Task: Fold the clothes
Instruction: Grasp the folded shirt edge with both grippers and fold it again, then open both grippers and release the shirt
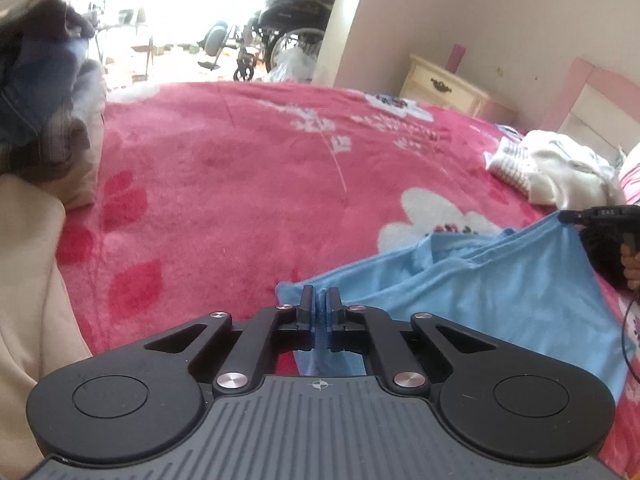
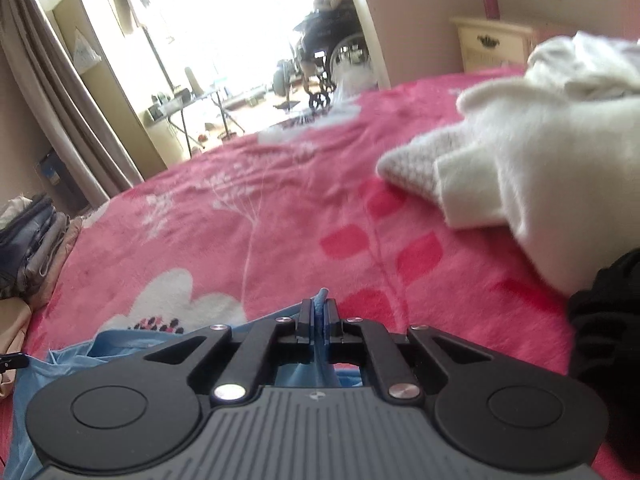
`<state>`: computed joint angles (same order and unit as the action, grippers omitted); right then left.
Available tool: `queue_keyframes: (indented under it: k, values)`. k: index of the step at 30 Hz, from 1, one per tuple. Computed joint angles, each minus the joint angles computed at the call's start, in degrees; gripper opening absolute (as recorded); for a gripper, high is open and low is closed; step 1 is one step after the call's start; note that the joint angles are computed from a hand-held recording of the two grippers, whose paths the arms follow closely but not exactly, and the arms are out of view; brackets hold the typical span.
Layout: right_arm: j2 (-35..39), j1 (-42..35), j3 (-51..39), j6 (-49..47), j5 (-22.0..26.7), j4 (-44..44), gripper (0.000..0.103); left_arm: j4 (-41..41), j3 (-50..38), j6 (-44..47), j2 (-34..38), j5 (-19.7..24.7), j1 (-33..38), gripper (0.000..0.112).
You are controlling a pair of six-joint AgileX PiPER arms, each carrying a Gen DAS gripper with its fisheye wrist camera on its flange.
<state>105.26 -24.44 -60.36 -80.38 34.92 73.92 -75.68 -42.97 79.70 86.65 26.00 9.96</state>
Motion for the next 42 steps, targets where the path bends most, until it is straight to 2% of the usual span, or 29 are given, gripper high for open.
queue_keyframes:
  k: [8,18,20,22,24,26,28,29,30,32,35,37,39,41,42]
  values:
    - [-2.44,-2.38,1.75,-3.98,0.33,5.70,0.005,-5.63,-1.23,4.78,-0.69,-0.08,0.66,0.002]
    - [-0.39,-2.76,0.33,-6.06,-1.11,9.21,0.005,-7.10,-5.00,5.66,4.46,-2.42,-0.90,0.002]
    - [1.39,-1.92,-0.43,-6.28,-2.15,9.55,0.005,-5.14,-6.05,3.67,6.43,-3.26,-1.18,0.002]
    - [3.86,-0.94,-1.63,-5.68,-3.41,9.40,0.005,0.64,-8.21,-2.62,9.47,-3.51,-1.35,0.005]
    - [6.36,-0.12,-3.83,-0.03,-4.95,4.51,0.009,7.13,-9.96,-10.56,11.67,-4.79,-1.77,0.008]
    - [8.93,0.67,-6.26,6.51,-6.13,-1.17,0.014,10.65,-10.81,-16.56,12.50,-5.12,-1.32,0.022]
    - [9.82,0.16,-7.05,9.37,-5.84,-2.49,0.016,10.22,-10.36,-18.53,11.63,-5.32,-0.39,0.028]
    - [9.46,-0.62,-6.62,8.90,-5.25,-1.10,0.020,10.67,-10.09,-19.85,10.70,-4.82,0.37,0.029]
    - [8.17,-1.34,-5.68,8.37,-4.78,-0.95,0.024,12.52,-9.90,-22.46,9.56,-3.42,1.36,0.030]
    - [5.60,-2.84,-3.98,7.56,-3.74,-0.88,0.024,16.78,-9.82,-27.41,7.07,1.83,4.11,0.032]
    - [0.82,-6.52,-1.14,8.10,0.92,-3.48,0.024,20.37,-9.06,-29.73,3.19,14.93,10.26,0.040]
    - [-2.59,-9.67,1.39,9.03,4.82,-5.73,0.028,23.10,-7.75,-31.33,1.30,24.24,14.16,0.042]
    - [-5.48,-13.16,3.75,12.42,9.39,-10.66,0.032,25.43,-4.97,-31.96,-0.59,31.34,17.36,0.043]
    - [-7.68,-16.26,5.67,15.65,13.65,-15.49,0.036,27.77,-1.61,-31.92,-2.40,35.94,19.18,0.043]
    - [-8.96,-17.74,7.22,16.71,15.13,-18.16,0.039,28.81,0.01,-31.64,-3.26,36.91,19.39,0.043]
